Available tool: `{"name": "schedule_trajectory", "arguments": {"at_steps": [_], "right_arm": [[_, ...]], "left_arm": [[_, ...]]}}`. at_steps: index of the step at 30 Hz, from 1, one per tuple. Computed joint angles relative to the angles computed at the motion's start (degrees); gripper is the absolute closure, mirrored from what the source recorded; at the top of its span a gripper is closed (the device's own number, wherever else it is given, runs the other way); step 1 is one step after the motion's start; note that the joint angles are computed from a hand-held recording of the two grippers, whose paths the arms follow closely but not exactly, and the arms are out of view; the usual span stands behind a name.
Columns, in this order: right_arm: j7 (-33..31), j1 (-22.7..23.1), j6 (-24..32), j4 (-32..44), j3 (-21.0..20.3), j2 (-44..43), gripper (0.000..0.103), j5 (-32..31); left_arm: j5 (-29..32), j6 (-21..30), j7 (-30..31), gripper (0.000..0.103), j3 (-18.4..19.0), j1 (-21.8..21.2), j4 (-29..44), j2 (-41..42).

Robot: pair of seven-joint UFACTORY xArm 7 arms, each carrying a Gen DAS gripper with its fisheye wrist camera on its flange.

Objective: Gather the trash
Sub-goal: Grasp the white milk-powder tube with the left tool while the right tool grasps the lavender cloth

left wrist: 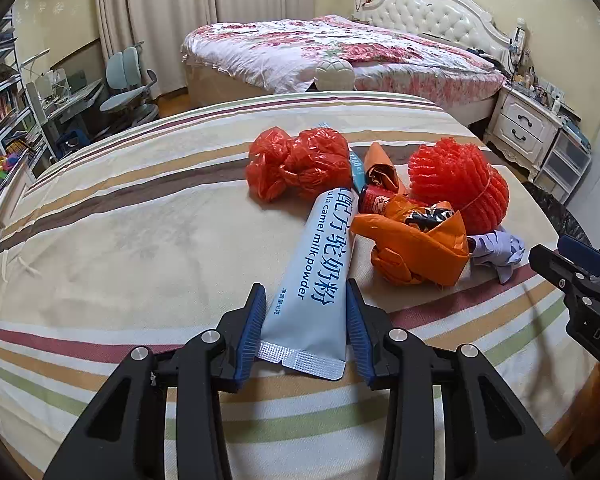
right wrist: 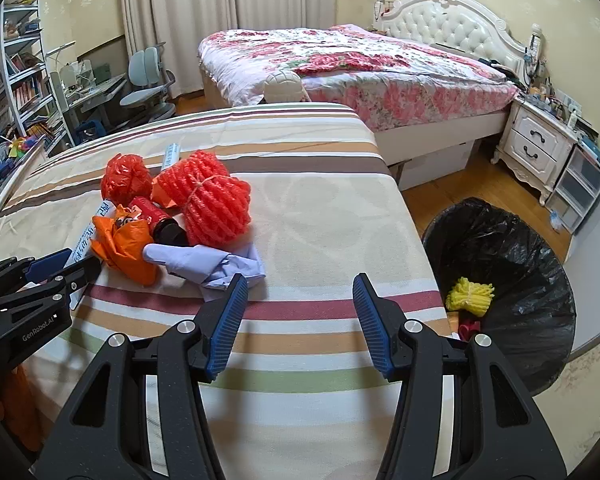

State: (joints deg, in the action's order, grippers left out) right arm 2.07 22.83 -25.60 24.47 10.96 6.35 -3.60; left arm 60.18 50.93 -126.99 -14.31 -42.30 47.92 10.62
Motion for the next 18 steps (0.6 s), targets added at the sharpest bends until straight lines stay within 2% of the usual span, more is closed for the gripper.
{"name": "schedule_trajectory", "arguments": {"at_steps": [9, 13, 16, 18], "right_arm": [[-1.2, 1.4, 0.1, 0.4, 0.7, -0.3, 0.049, 0.8], [3.8, -1.4, 2.4, 2.2, 1.7, 1.0, 0.049, -6.0], [4.5, -1.3, 2.8, 2.6, 2.0, 1.3, 0.048, -7.7], [4.2, -0.9, 3.1, 3.3, 1.9, 1.9, 0.043, -7.8]], "left_arm": [[-3.8, 4.6, -3.5, 0.063, -2.3, -1.0, -4.5, -4.2], [-5.2, 4.7, -5.2, 0.063, -3.1, -0.4, -6.9, -6.2], [-6.1, 5.2, -6.1, 0.063, -3.9, -0.1, -8.3, -7.6], [-6.3, 5.5, -6.3, 0.063, -4.3, 0.1, -8.6, -7.9]]}}
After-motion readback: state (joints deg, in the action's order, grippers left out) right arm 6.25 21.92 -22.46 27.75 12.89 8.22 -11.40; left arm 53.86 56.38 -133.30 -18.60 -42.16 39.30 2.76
